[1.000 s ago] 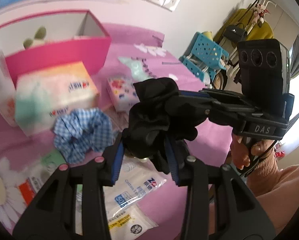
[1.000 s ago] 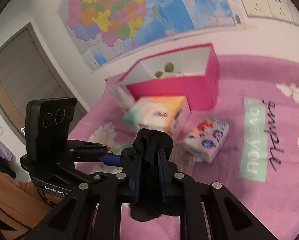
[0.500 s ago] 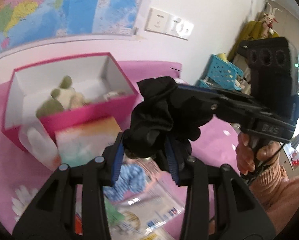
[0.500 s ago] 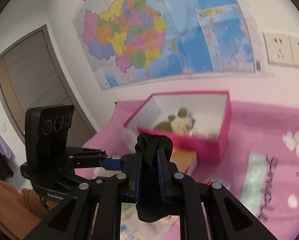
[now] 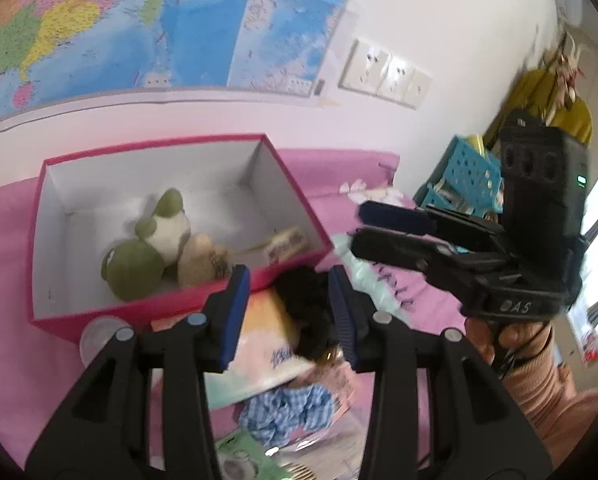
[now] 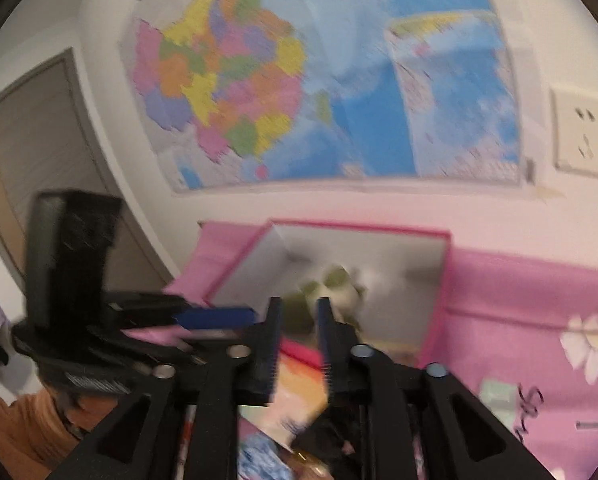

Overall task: Organize soft objects
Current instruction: 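Lift the black cloth over the pink box and open the right tool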

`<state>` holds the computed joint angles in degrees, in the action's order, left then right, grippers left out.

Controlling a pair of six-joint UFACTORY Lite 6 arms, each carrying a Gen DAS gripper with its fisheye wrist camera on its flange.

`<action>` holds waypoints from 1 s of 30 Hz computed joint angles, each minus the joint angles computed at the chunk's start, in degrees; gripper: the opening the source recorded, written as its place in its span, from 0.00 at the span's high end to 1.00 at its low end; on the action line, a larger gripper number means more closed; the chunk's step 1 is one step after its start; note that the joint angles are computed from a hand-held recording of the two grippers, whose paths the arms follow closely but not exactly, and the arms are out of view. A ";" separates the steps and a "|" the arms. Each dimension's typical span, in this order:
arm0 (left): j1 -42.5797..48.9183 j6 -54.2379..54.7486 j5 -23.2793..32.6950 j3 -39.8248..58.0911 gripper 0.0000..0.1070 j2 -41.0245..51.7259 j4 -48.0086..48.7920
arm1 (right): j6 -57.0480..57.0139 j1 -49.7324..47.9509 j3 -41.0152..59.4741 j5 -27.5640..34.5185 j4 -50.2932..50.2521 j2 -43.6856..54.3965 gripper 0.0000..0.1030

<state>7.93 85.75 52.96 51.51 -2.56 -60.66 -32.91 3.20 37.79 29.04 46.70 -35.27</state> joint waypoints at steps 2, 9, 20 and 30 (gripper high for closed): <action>-0.37 1.68 -0.84 -3.04 0.60 -1.32 0.64 | 0.38 -2.60 -5.14 1.09 -0.73 -4.05 0.32; -5.64 6.95 -7.16 -11.92 0.55 -3.80 0.47 | -10.56 -11.72 -17.03 5.31 8.84 -1.72 0.27; -11.58 5.74 -11.41 -9.21 0.69 5.05 -1.58 | -31.74 -21.83 -22.81 14.42 26.80 1.95 0.91; -5.84 4.62 -2.09 -7.01 0.86 1.41 -2.03 | -22.18 -20.08 -21.18 21.69 23.64 -14.04 0.93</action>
